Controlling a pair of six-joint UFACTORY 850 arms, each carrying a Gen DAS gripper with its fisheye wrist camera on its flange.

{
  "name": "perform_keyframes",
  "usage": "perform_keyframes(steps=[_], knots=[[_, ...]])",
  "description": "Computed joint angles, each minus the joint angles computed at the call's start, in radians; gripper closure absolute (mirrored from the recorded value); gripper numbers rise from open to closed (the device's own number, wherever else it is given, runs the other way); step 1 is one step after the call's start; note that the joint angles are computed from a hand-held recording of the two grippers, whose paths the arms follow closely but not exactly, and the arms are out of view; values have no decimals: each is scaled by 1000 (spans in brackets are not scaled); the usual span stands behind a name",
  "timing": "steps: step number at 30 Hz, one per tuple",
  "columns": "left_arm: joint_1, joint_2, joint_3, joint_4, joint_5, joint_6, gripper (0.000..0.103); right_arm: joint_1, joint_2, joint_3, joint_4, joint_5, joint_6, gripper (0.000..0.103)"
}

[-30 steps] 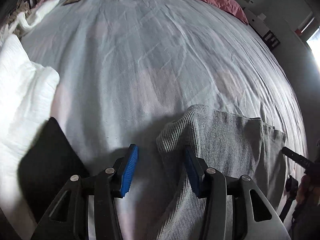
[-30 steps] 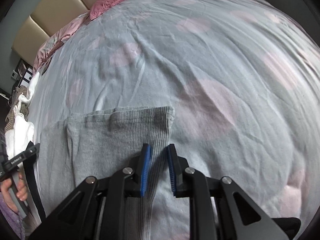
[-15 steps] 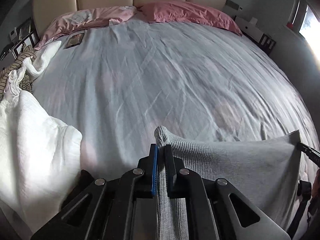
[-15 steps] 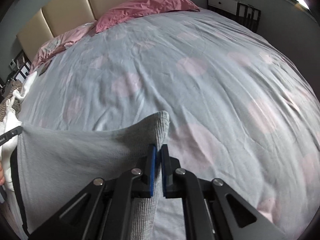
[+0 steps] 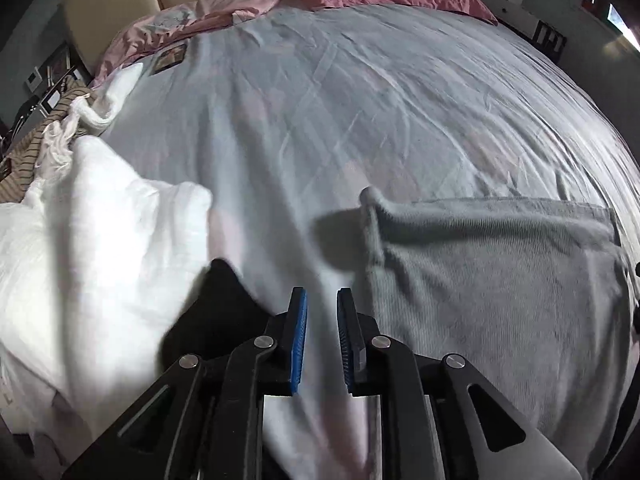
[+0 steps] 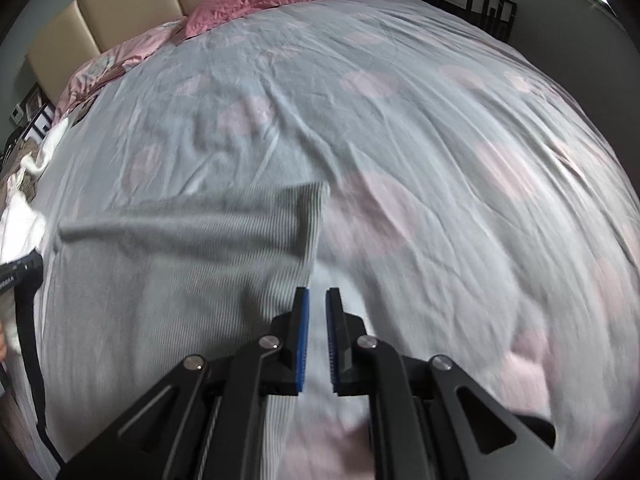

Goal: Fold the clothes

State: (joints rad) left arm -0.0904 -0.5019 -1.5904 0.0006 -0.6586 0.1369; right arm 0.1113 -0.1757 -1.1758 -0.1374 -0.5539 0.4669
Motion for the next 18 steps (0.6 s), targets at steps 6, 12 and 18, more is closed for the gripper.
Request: perform_keyframes(steps=[6, 12, 18], knots=[[93, 142, 155, 74, 1, -35, 67, 108, 213, 194, 57, -29, -10, 93], [123, 185, 244, 7, -8, 21, 66, 200, 288, 280, 205, -42, 8, 86], [118, 174, 256, -104, 21, 80, 51, 283, 342, 334, 232, -39, 147, 86]])
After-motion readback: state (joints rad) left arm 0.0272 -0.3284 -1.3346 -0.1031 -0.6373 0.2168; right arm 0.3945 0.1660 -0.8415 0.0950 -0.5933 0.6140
